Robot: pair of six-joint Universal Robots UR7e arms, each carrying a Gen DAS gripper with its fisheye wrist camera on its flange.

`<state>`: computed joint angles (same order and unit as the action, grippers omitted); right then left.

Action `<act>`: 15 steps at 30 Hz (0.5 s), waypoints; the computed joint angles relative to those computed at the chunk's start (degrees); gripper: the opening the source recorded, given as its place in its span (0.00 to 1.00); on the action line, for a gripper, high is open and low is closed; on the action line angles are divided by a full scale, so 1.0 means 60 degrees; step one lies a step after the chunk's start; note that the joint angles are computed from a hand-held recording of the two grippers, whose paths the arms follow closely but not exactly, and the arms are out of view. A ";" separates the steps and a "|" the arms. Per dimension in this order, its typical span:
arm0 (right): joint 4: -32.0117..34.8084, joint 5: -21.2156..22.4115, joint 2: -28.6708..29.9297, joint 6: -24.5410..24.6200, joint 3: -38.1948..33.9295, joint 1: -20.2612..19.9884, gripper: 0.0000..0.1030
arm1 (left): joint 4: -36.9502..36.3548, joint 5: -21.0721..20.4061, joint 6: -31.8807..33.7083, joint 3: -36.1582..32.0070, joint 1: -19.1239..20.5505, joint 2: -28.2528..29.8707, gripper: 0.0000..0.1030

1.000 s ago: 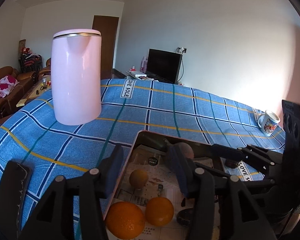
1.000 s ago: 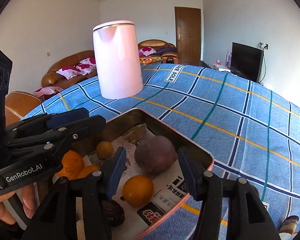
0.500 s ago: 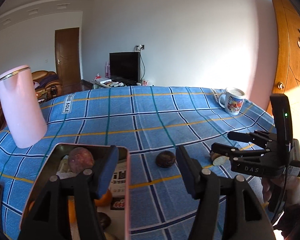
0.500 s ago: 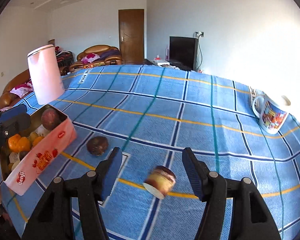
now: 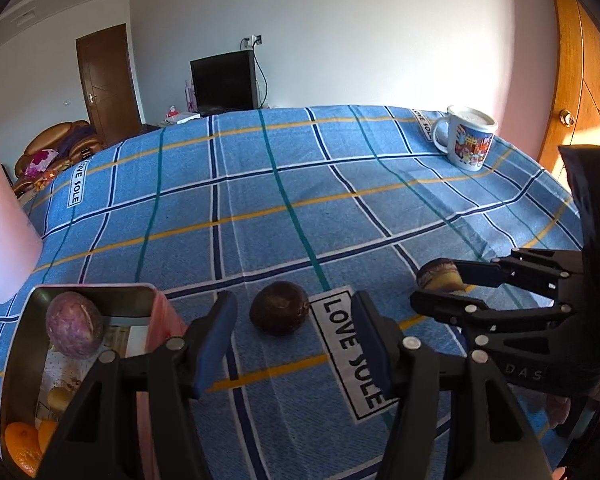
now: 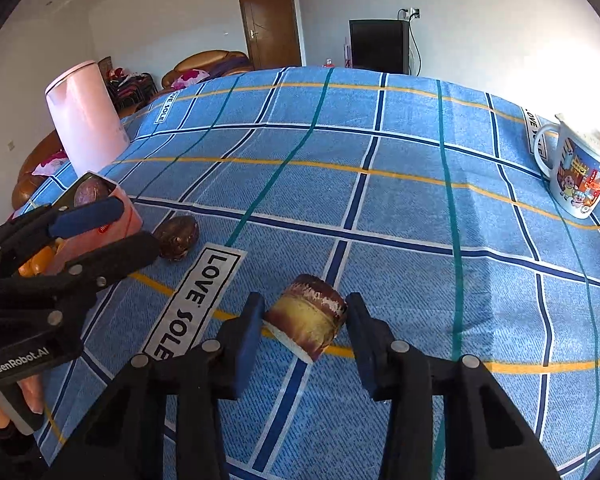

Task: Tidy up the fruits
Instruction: 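Grasp the dark brown passion fruit with the left tool while the right tool grasps the small brown-topped cake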

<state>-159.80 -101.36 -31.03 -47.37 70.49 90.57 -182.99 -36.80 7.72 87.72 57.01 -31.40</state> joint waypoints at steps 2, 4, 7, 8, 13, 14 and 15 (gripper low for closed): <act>-0.0298 0.0188 -0.0094 0.0059 0.0163 -0.0042 0.42 | 0.0357 -0.0051 -0.0113 -0.0195 0.0063 0.0088 0.58; -0.0532 0.0320 -0.0150 0.0143 0.0255 -0.0081 0.42 | 0.0836 -0.0087 -0.0338 -0.0422 0.0158 0.0176 0.55; -0.0611 0.0473 -0.0179 0.0217 0.0278 -0.0119 0.43 | 0.1115 -0.0097 -0.0503 -0.0653 0.0250 0.0244 0.52; -0.0650 0.0497 -0.0184 0.0214 0.0294 -0.0121 0.43 | 0.1200 -0.0132 -0.0560 -0.0712 0.0285 0.0245 0.52; -0.0840 0.0248 -0.0067 -0.0064 0.0275 -0.0032 0.43 | 0.2436 0.0099 -0.1128 -0.1273 0.0421 0.0405 0.51; -0.0839 0.0236 -0.0064 -0.0093 0.0269 -0.0032 0.43 | 0.2680 0.0121 -0.1273 -0.1352 0.0448 0.0419 0.49; -0.0808 0.0245 -0.0063 -0.0082 0.0253 -0.0035 0.43 | 0.2764 0.0098 -0.1330 -0.1360 0.0463 0.0407 0.48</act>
